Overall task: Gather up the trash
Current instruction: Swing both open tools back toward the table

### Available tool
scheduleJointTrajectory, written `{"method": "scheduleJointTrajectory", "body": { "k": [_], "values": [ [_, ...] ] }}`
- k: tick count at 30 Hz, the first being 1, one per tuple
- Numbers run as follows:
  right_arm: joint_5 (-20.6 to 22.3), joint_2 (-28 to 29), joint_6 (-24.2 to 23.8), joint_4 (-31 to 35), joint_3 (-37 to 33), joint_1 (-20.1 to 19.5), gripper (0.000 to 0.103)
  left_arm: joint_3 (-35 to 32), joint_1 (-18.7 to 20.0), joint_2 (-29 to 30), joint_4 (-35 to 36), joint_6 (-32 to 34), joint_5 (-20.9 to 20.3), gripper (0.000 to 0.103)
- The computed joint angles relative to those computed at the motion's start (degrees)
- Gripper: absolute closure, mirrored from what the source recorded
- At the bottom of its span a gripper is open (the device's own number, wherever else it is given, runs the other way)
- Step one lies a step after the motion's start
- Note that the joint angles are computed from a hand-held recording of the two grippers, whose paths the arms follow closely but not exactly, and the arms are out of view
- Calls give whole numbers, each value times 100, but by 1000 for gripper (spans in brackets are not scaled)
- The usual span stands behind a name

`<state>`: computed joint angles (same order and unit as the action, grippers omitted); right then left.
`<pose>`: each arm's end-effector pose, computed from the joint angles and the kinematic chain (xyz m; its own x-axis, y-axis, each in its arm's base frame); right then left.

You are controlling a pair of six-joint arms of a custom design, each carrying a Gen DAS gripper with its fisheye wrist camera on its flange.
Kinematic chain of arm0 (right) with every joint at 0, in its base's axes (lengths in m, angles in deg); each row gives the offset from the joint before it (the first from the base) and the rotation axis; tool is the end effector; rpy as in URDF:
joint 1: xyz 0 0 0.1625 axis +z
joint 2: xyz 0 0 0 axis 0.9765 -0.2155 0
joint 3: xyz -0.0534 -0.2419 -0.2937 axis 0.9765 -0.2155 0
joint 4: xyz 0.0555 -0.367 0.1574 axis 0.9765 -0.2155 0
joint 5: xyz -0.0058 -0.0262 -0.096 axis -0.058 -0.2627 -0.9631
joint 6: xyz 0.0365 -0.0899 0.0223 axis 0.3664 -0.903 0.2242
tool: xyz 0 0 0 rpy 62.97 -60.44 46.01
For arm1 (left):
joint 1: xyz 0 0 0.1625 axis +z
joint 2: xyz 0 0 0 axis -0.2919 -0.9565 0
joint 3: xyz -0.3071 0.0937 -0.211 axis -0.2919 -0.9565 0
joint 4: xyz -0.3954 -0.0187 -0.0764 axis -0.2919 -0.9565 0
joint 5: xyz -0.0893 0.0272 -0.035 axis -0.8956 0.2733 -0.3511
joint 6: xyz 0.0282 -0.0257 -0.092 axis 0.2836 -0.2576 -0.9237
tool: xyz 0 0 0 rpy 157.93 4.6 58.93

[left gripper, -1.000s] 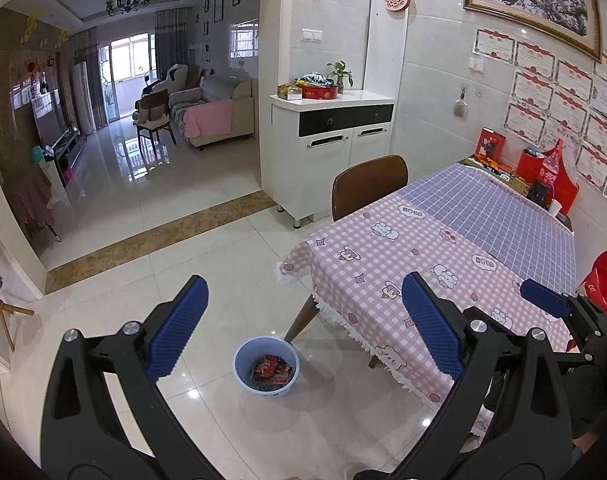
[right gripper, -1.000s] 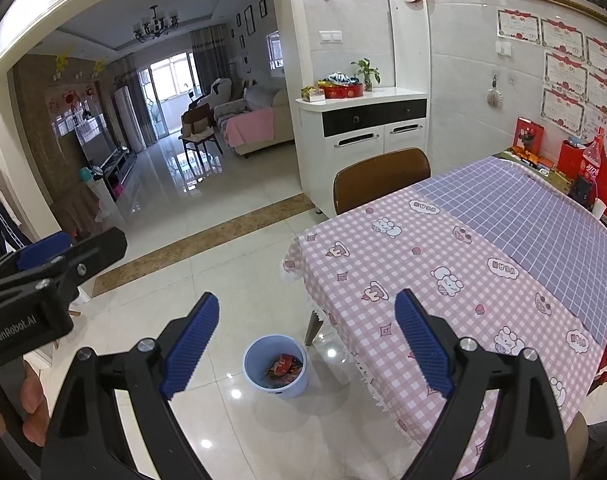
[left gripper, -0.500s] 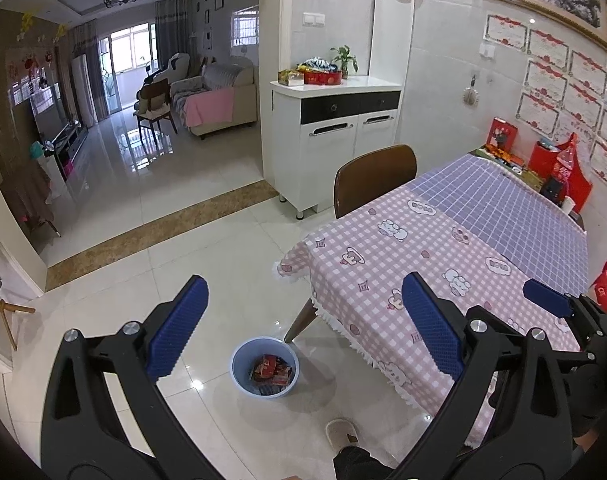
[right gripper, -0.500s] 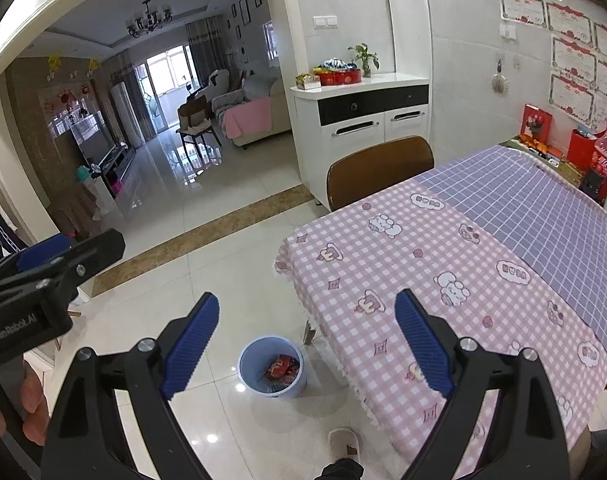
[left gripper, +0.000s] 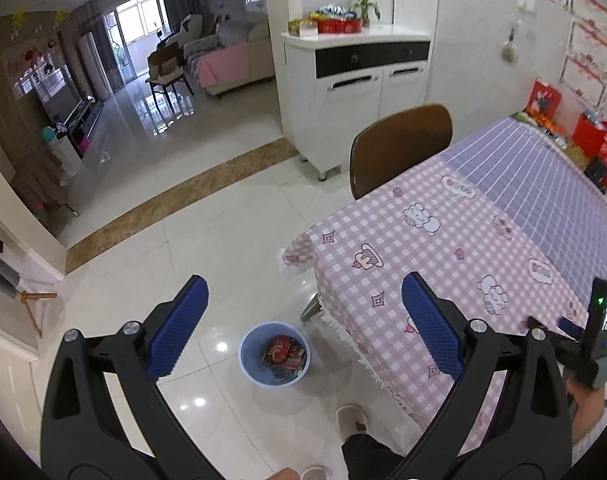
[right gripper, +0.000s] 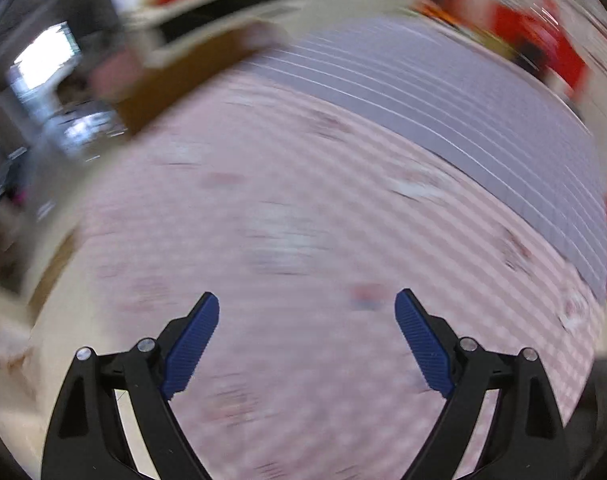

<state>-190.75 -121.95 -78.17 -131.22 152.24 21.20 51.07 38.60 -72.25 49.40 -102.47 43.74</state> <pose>0.1570 -0.6008 0.4701 -0.7360 0.1026 0.6692 -0.2169 0.9006 -0.3767 -0.5674 -0.4542 0.3531 -0.6182 -0.2563 -0.7430 0.3281 0.7749 -0.5402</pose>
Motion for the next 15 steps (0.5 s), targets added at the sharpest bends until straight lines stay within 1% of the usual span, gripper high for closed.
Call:
{"method": "scheduleJointTrajectory", "body": {
  "k": [3,5,7,10,12,13,15],
  "values": [
    [-225,-9,-53,-343,-8,-561,15,-482,153,287,318,-16,-83,8],
    [-293,6,-329,-739,30,-794,10,-719,262,448,474,-91,-200,8],
    [-404,78,-748,-1170,65,-949,10,-875,348,551,595,-134,-318,8],
    [-343,162,-941,-1399,20,-1079,9,-902,426,594,728,-197,-451,8],
    [-266,204,-1170,-1650,91,-1159,5,-772,479,532,725,-247,-524,8],
    [-170,174,-1391,-2022,228,-1193,5,-696,499,485,690,-249,-542,8],
    [-22,141,-1639,-2433,386,-1241,5,-489,533,364,638,-295,-595,8]
  ]
}}
